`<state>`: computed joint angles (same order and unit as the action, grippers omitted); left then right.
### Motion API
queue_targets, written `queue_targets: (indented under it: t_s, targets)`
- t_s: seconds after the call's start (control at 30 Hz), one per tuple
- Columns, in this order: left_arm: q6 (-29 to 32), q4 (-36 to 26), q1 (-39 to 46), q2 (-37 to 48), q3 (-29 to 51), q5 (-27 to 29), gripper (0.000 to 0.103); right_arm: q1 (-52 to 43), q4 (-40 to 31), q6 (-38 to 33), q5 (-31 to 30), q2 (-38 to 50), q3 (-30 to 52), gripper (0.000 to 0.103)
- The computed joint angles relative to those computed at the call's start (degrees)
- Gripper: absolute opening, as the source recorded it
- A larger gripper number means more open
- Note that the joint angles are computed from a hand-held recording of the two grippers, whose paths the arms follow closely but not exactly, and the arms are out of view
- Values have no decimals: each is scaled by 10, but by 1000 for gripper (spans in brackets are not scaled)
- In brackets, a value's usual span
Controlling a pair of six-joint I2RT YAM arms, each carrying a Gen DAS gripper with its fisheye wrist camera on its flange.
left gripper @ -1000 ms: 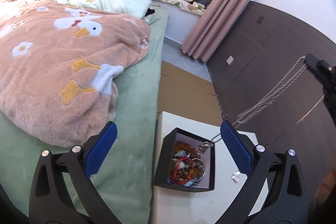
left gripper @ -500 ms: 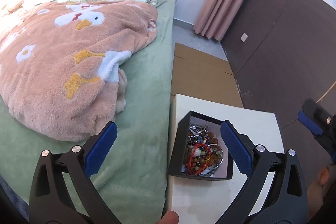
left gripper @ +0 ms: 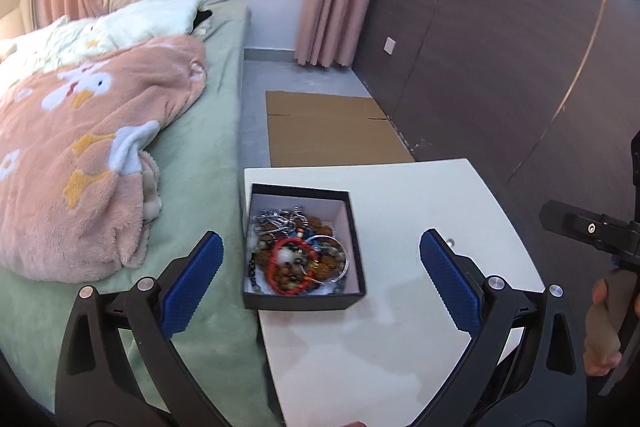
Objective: Organize jewelry
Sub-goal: 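Move left tool to the white butterfly pendant and close on it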
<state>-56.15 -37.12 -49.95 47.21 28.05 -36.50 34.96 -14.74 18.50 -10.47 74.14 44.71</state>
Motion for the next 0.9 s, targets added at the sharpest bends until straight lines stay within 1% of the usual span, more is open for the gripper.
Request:
queue_targets:
  t_s: [0.07, 0.17, 0.3, 0.4, 0.6, 0.7, 0.77, 0.9]
  targets:
    - [-2, 15, -20, 28, 8, -6, 98, -25, 3, -6, -14, -20, -30, 96]
    - [-6, 45, -36, 62, 12, 0, 98, -63, 9, -11, -41, -32, -64, 96]
    - [-5, 86, -54, 123, 29, 1, 98, -101, -3, -33, -46, -24, -75, 96]
    - [9, 125, -64, 173, 47, 9, 98, -129, 0, -40, -68, -34, -92, 96]
    - [37, 199, -52, 272, 78, 56, 98, -174, -9, -68, -79, -33, -99, 96]
    - [52, 230, -46, 319, 96, 75, 98, -199, -8, -81, -82, -14, -93, 96]
    - [63, 247, -41, 348, 108, 86, 94, -218, -7, -87, -82, 5, -86, 96]
    - [71, 269, -30, 401, 131, 108, 87, -242, 2, -78, -85, 31, -74, 96]
